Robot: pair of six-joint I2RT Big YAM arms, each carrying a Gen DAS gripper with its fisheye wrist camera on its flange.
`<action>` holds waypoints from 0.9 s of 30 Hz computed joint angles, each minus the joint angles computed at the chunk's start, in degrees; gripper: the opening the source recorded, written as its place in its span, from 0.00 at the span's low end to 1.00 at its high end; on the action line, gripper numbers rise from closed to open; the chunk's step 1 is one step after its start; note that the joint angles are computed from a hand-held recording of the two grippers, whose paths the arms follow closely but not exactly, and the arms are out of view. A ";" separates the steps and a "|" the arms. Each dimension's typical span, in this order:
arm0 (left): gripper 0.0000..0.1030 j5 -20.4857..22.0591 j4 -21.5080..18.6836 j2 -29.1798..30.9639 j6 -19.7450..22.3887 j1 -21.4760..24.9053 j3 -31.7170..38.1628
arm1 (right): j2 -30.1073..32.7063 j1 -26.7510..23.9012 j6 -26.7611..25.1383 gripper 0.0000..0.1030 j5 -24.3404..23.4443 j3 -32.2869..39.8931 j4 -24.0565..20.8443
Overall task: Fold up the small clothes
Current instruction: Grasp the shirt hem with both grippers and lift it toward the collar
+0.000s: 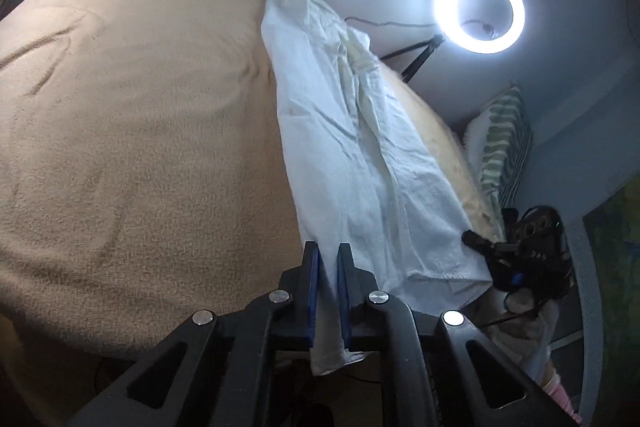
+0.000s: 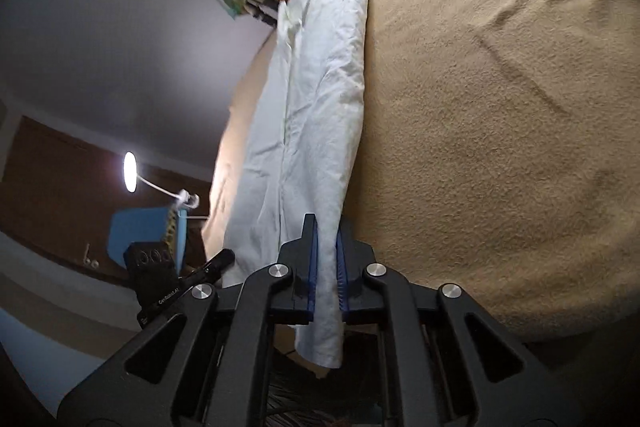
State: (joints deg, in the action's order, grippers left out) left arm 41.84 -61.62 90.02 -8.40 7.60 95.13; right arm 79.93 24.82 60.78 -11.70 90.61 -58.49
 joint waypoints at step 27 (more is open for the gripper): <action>0.02 12.11 -3.02 3.47 -3.04 0.23 5.03 | -1.92 -0.28 3.96 0.09 -7.81 -5.79 12.97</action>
